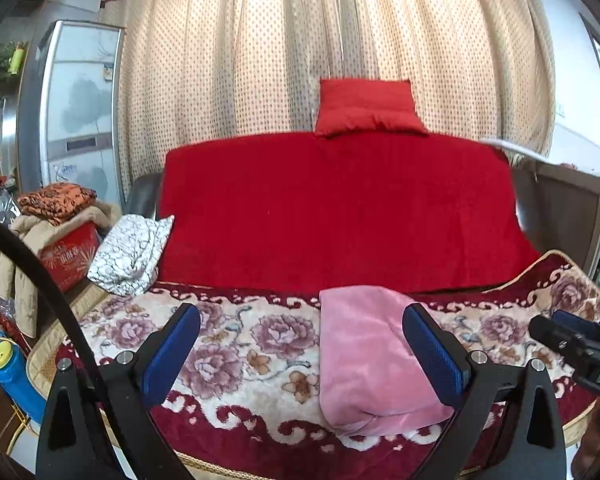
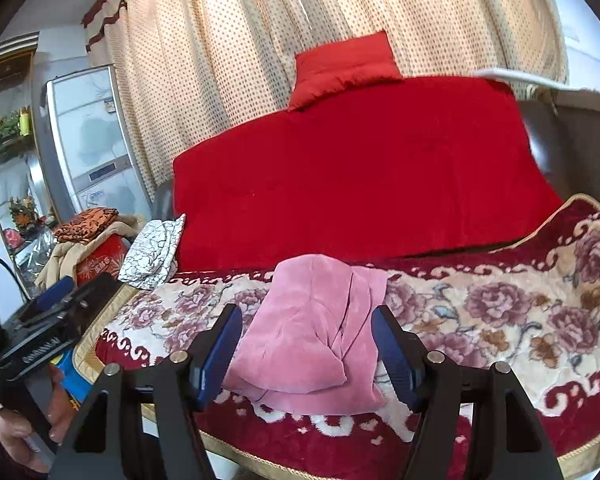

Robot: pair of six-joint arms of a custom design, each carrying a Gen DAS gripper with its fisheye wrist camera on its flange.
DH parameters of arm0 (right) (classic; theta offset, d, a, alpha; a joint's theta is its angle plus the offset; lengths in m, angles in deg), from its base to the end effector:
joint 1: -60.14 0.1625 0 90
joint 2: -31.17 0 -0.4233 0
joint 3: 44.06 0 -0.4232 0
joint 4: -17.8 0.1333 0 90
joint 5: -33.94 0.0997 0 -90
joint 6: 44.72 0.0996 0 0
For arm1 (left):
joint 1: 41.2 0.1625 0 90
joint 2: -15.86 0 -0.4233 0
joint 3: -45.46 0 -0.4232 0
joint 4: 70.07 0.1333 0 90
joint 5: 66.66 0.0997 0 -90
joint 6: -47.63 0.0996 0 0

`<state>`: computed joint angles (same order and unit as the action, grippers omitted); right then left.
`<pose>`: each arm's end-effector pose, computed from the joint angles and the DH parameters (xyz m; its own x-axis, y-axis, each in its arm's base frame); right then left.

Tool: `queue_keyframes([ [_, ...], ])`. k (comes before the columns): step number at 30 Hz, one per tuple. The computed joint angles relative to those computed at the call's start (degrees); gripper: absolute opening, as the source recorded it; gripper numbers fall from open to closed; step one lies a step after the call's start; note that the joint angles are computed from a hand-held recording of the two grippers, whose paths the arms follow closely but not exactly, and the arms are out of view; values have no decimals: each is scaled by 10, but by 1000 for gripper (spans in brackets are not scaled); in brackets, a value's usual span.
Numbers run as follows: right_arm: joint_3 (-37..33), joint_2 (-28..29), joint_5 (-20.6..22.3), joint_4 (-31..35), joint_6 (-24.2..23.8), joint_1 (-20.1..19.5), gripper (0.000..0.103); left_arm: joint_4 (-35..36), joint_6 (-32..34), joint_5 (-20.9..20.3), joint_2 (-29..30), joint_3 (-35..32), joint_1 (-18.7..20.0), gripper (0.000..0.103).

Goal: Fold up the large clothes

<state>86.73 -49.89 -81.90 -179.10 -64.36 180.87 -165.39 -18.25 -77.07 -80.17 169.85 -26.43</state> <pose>0.3168 -0.3570 0.2929 -0.8118 -0.2933 0.5050 -0.5838 0.3901 -0.7120 -0.3401 -0.3288 0.3269 -0.6789 -0.1026 -0.7271 0.6613 0.3449 -0.6661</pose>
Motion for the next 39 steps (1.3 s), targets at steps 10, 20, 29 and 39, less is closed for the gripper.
queue_keyframes([
  [10,2,0,-76,-18,-6,53,71,193,-125,-8,-29,-41,-48,102],
  [20,5,4,-112,-11,20,71,71,358,-247,-34,0,-83,-68,102],
  [29,-2,44,-190,-109,-58,128,71,407,-311,-29,-18,-82,-87,102],
  [39,-11,69,-224,-172,-107,165,72,398,-294,-34,-8,-85,-94,102],
])
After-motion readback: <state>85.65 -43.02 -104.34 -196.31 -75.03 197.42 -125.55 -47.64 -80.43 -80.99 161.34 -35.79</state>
